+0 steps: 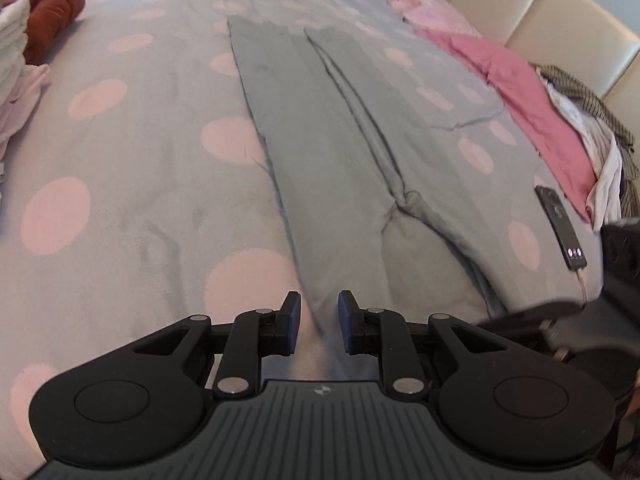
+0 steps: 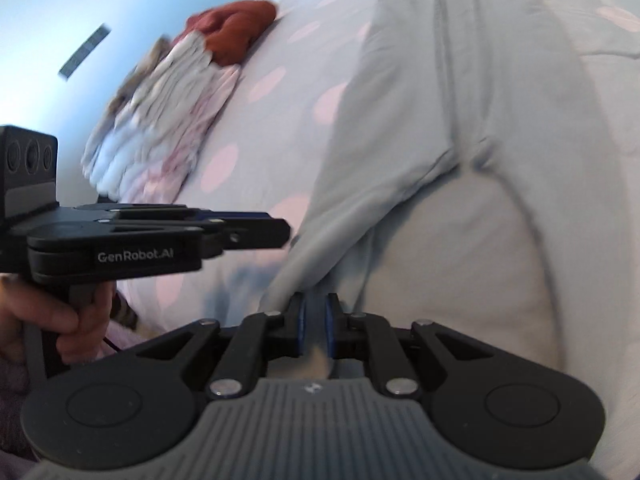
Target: Fold clothes
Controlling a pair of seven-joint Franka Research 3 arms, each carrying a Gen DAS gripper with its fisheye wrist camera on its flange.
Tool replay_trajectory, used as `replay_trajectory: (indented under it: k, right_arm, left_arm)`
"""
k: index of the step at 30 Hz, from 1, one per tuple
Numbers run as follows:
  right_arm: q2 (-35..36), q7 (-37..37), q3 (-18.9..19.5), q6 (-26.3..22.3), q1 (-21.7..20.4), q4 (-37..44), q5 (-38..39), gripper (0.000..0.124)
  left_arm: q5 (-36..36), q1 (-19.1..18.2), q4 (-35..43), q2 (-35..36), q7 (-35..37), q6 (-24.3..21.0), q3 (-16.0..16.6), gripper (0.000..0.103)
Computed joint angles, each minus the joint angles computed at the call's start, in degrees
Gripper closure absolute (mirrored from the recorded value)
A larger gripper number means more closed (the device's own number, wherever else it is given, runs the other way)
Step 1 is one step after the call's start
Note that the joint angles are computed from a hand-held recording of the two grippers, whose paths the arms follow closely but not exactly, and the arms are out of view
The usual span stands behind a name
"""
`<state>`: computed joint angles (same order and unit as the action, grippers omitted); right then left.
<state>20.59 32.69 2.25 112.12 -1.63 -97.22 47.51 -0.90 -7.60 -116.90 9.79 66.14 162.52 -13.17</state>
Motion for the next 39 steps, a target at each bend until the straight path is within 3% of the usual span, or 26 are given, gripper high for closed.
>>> replay_trajectory:
  k: [5, 10, 15, 17, 20, 22, 23, 25, 28, 31, 33, 39]
  right_arm:
    - [-1.68, 1.59, -0.85, -1.78, -0.14, -4.08, -1.03, 0.112]
    - [-3.21, 3.32, -1.87, -3.18, 0.02, -5.8, -4.49, 0.115]
    - [-7.14, -0.67, -3.4, -1.58, -1.9, -8.0, -2.88, 0.111]
    - [-8.96, -2.58, -4.03, 1.32, -2.38, -8.76, -2.01, 0.11]
    - [-11.63, -6.26, -4.84, 7.31, -2.57, -10.55, -2.02, 0.101]
    - [-12.61, -7.39, -5.37, 11.28, -2.57, -11.61, -2.46, 0.089]
    - [-12.65, -7.13, -5.61, 12.92, -2.54, -11.93, -3.04, 0.085]
    - [-12.0, -5.51, -6.08, 15.32, -2.71, -11.94, -4.04, 0.085]
    - [-9.0, -1.17, -5.99, 14.49, -3.52, -9.37, -2.91, 0.086]
    - [-6.08, 2.31, -5.3, 13.05, -4.29, -6.73, -1.98, 0.086]
    - [-4.7, 3.91, -4.93, 12.43, -4.56, -5.87, -2.49, 0.086]
    - [-3.73, 1.61, -3.27, 14.57, -5.14, -7.12, -0.09, 0.086]
  left_arm:
    - [1.73, -1.18, -1.01, 0.28, 0.14, 3.78, -0.65, 0.085]
    - [11.25, -4.64, 2.05, 1.89, -3.04, -6.06, 1.25, 0.085]
    - [11.32, -4.63, 0.07, -0.55, -3.92, -9.56, 0.48, 0.085]
    - [11.07, -4.75, -0.93, -1.76, -4.1, -10.19, 0.26, 0.085]
    - [12.02, -5.03, -4.18, -4.83, -8.58, -6.81, 0.77, 0.08]
    - [14.81, -5.2, -5.85, -6.3, -14.01, -3.91, 1.38, 0.058]
    - [15.16, -5.08, -6.58, -6.7, -15.47, -2.41, 1.44, 0.055]
    - [15.14, -4.74, -7.25, -6.6, -16.95, 0.12, 1.49, 0.055]
    - [14.8, -4.1, -7.36, -5.53, -19.45, 1.76, 1.76, 0.055]
    - [4.99, -2.3, -7.9, -3.95, -14.09, 4.49, -0.06, 0.056]
    - [1.18, -1.68, -7.03, -2.49, -10.36, 3.98, -1.23, 0.056]
    - [19.5, -6.89, -3.6, 0.66, -19.54, 1.36, 3.68, 0.059]
